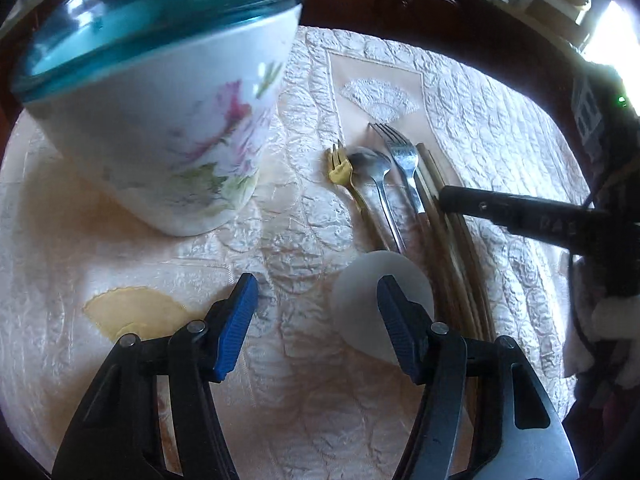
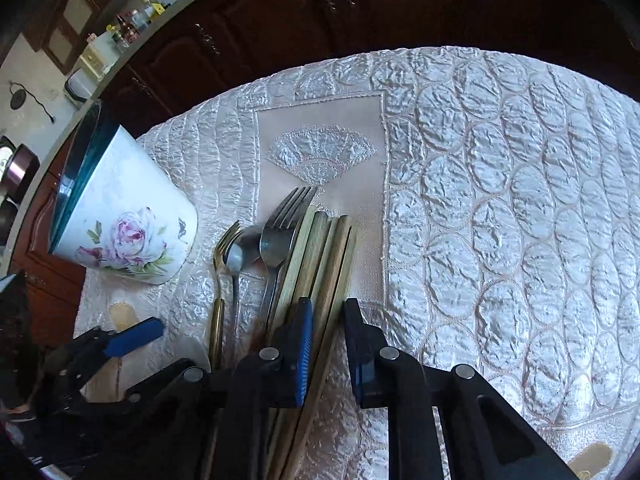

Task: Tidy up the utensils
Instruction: 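Lower the right tool to the chopsticks and grasp one chopstick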

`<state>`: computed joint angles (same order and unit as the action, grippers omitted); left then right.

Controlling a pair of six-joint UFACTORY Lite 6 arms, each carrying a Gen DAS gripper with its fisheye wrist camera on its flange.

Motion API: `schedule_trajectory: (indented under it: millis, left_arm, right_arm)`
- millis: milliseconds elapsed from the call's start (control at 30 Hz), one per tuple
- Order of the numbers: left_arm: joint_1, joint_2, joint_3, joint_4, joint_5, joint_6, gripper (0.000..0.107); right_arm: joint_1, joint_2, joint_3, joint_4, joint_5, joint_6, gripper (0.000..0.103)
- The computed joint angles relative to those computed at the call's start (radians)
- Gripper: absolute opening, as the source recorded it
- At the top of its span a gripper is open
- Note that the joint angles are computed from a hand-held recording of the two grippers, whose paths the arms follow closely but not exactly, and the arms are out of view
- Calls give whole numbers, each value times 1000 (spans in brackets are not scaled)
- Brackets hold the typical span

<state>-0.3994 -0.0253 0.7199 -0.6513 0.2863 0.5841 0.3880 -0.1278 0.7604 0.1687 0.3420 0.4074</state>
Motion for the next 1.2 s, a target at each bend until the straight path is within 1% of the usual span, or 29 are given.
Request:
schedule_trajectory:
  millis: [33, 67, 100, 167, 233, 300, 367, 400, 500, 567, 600, 667, 700, 733, 767, 833, 900, 933, 1000, 1067, 1100, 1167, 1200]
  left_arm:
    - [2, -2, 1, -23, 5, 26, 54]
    - [9, 0, 5, -59, 20, 65, 46]
    - [18, 3, 12, -80, 36, 90, 34]
    - [33, 22, 32, -134, 82, 145, 16]
    - [46, 15, 33, -127, 105, 151, 14]
    - [56, 4, 29, -116, 124, 152, 10]
    - [76, -12, 23, -116, 155, 162, 7]
    - [97, -35, 9, -114, 173, 174, 6]
    - [105, -49, 0, -93, 178, 150, 6]
    - [109, -60, -8, -88, 183, 144, 6]
    - [111, -67, -14, -88, 188, 145, 6]
    - [105, -67, -13, -63, 193, 132, 6]
    - [103, -69, -15, -57, 191, 126, 6]
    - [99, -66, -13, -47, 188, 115, 6]
    - [98, -64, -14, -42, 188, 108, 6]
    - [93, -53, -9, -48, 183, 109, 6]
    - [90, -29, 4, -56, 177, 115, 11]
    - [92, -15, 10, -74, 180, 133, 14]
    - [100, 7, 22, -120, 187, 176, 19]
    - [86, 22, 33, -123, 176, 177, 23]
    - [78, 31, 41, -119, 174, 173, 28]
    - [64, 40, 56, -115, 186, 175, 34]
    - [55, 42, 59, -102, 188, 170, 34]
  right_arm:
    - [-14, -32, -21, 33, 7, -27, 11]
    - [-24, -63, -43, 54, 14, -40, 11]
    - [-27, -87, -61, 45, 18, -28, 11]
    - [-31, -118, -85, -31, 40, 28, 10]
    - [-37, -137, -108, -48, 56, 40, 8]
    - [-54, -178, -133, 3, 58, -1, 7]
    - [-55, -216, -146, -7, 44, 20, 8]
    - [-57, -207, -134, 2, 39, 17, 8]
    - [-84, -166, -95, 54, 57, -56, 12]
    - [-64, -94, -55, 31, 45, -32, 21]
    - [-65, -70, -47, 40, 38, -43, 21]
    - [-57, -40, -28, 7, 21, -20, 21]
    - [-54, -26, -15, -18, 28, 0, 19]
    - [-55, -21, -12, -18, 33, -6, 13]
    - [-65, -36, -28, 15, 37, -52, 10]
    - [-65, -57, -49, 3, 38, -45, 9]
    - [-77, -138, -113, -36, 62, -18, 9]
    - [-96, -191, -148, -31, 85, -32, 9]
    - [-117, -242, -178, -14, 115, -68, 9]
    - [-131, -246, -181, 12, 130, -114, 9]
    - [-132, -239, -179, 24, 128, -124, 9]
    - [-125, -209, -169, 45, 105, -137, 14]
    - [-135, -177, -149, 64, 111, -153, 15]
